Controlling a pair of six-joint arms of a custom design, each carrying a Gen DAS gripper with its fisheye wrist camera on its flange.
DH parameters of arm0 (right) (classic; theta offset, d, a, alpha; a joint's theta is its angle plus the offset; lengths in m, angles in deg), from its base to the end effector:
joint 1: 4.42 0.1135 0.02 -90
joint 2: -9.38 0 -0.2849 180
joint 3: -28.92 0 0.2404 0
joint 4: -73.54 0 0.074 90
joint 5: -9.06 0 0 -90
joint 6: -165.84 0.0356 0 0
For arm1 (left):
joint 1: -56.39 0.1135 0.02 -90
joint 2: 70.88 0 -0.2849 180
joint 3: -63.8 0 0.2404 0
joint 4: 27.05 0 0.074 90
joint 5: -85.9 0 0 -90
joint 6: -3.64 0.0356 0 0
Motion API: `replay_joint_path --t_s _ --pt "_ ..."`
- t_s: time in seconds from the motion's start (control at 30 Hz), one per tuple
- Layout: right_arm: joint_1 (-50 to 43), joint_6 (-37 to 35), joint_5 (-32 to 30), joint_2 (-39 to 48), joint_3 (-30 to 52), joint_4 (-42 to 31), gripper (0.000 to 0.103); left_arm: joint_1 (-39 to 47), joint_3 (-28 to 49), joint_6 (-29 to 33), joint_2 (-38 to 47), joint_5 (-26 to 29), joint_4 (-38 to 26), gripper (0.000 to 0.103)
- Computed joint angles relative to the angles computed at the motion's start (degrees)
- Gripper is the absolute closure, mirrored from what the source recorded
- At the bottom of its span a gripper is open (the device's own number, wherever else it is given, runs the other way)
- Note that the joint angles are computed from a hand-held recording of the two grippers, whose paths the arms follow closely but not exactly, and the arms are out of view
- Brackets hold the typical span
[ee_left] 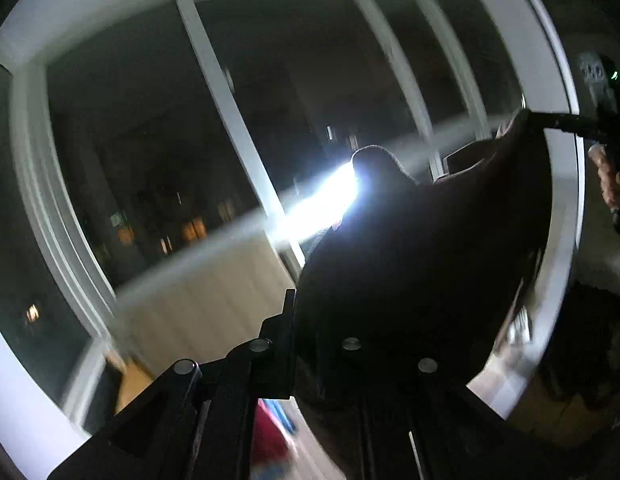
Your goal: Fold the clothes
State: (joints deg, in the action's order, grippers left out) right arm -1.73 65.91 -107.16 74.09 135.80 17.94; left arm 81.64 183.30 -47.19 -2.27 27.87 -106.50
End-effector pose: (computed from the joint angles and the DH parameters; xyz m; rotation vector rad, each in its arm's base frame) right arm 0.1786 0.0241 0.5079 -0.5158 1.7162 0.3218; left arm 0.1521 0.0509 0.5155 0.5696 1.9081 0.1460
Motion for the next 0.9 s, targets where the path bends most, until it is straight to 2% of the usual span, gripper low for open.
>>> replay_joint_path --t_s 0.07,0.13,0.23,0.4,0.43,0.5,0.57,0.6,0.7,0.8,0.9 --pt "6.3 -1.9 8.9 0.6 -3.0 -1.8 0.097 -3.2 -5.5 0.4 0.8 -4.1 -0.3 0.098" --pt "6.8 -1.4 9.0 1.8 -3.1 -3.2 0.097 -3.5 -7.5 -0.6 1.1 -5.7 1.0 0.098" --pt "6.2 -1.6 8.6 2.6 -0.1 -4.7 0.097 1.1 0.3 -1.2 3.0 -1.2 -2.3 0.098" --pt "-3.1 -1.1 -1.2 2.8 12.1 -6.9 0.097 18.8 27.8 2.9 8.7 18.9 -14.8 0.097" --pt "-5.2 -0.5 -3.3 2.6 13.7 -6.9 0.097 21.1 32.0 3.1 9.9 21.5 -16.6 0.097" --pt "-6.0 -0.5 -3.7 1.7 14.1 -6.2 0.097 19.8 33.7 2.6 10.2 20.3 -16.6 0.096" --pt "-3.1 -1.9 0.4 2.3 13.6 -5.0 0.097 18.3 35.0 1.9 10.2 18.9 -16.0 0.096" --pt "-1.9 -2.5 1.8 3.3 13.4 -4.6 0.097 15.9 34.4 1.2 10.2 16.3 -14.6 0.096" --pt "0.9 -4.0 4.8 7.8 12.6 -2.6 0.097 -0.4 25.3 -3.1 11.3 -2.4 -5.9 0.096" --pt "2.3 -5.1 6.0 16.2 13.2 1.2 0.097 -10.7 19.7 -6.6 16.3 -15.5 1.0 0.096" --pt "4.4 -6.5 8.2 30.3 21.1 2.7 0.097 -15.9 22.5 -9.7 27.2 -24.4 4.5 0.096"
